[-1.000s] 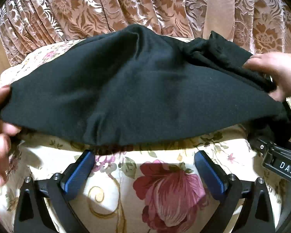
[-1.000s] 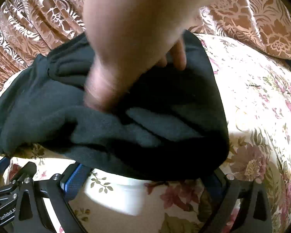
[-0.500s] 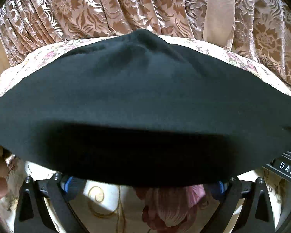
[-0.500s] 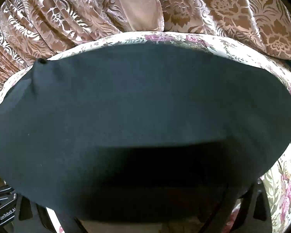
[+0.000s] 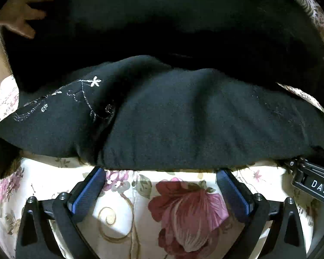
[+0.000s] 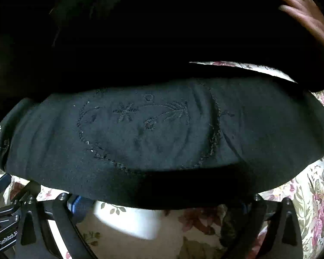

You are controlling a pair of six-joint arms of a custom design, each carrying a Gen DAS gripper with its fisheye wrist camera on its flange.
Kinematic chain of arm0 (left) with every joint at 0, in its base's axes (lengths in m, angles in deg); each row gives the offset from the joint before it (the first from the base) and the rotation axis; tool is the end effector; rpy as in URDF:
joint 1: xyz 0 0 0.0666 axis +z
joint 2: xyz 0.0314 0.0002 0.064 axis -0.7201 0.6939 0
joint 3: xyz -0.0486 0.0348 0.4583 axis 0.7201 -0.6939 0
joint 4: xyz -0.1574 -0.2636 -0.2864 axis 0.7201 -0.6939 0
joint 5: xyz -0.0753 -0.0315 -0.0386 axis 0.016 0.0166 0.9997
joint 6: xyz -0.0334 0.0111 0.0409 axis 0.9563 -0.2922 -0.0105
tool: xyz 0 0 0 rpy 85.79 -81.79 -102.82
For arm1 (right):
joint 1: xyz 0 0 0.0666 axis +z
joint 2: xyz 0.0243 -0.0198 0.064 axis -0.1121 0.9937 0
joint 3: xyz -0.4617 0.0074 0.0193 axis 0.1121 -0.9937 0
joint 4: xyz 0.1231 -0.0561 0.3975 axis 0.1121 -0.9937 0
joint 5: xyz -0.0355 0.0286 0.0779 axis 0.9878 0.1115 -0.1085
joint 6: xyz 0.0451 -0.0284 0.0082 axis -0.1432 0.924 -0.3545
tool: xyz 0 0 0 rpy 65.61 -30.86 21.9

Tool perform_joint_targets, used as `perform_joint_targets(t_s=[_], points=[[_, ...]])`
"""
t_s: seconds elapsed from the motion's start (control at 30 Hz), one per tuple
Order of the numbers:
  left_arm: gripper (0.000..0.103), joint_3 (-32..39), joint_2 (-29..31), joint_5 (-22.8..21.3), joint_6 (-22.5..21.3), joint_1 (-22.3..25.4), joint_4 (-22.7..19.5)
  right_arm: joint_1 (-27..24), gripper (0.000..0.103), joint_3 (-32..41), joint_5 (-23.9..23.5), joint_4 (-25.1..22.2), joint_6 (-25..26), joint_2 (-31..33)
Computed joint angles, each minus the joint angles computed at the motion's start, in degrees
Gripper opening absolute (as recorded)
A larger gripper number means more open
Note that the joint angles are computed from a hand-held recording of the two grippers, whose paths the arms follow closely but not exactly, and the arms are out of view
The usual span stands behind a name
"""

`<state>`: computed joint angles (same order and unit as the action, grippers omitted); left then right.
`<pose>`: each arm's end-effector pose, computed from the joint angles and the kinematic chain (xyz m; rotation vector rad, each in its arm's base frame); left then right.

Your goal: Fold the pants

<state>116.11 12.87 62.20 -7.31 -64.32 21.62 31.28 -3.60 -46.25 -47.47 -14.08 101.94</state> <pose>0.4969 -0.1639 0.2623 0.3552 2.5357 -0.1175 0.4241 0.3099 0.2565 0.4652 2.5676 -0.0243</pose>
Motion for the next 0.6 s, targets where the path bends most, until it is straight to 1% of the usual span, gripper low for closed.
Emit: perform_joint_targets(t_s=[0.53,0.6], points=[[0.103,-0.1,0.1,0.4,0.1,0.1,0.1,0.2,0.103,0.2,0.2,0.2,-0.1,0.4],[0.103,-0.1,0.0,-0.1,-0.1,-0.1,0.1,0.2,0.103,0.1,0.2,0.3,-0.2,0.3]])
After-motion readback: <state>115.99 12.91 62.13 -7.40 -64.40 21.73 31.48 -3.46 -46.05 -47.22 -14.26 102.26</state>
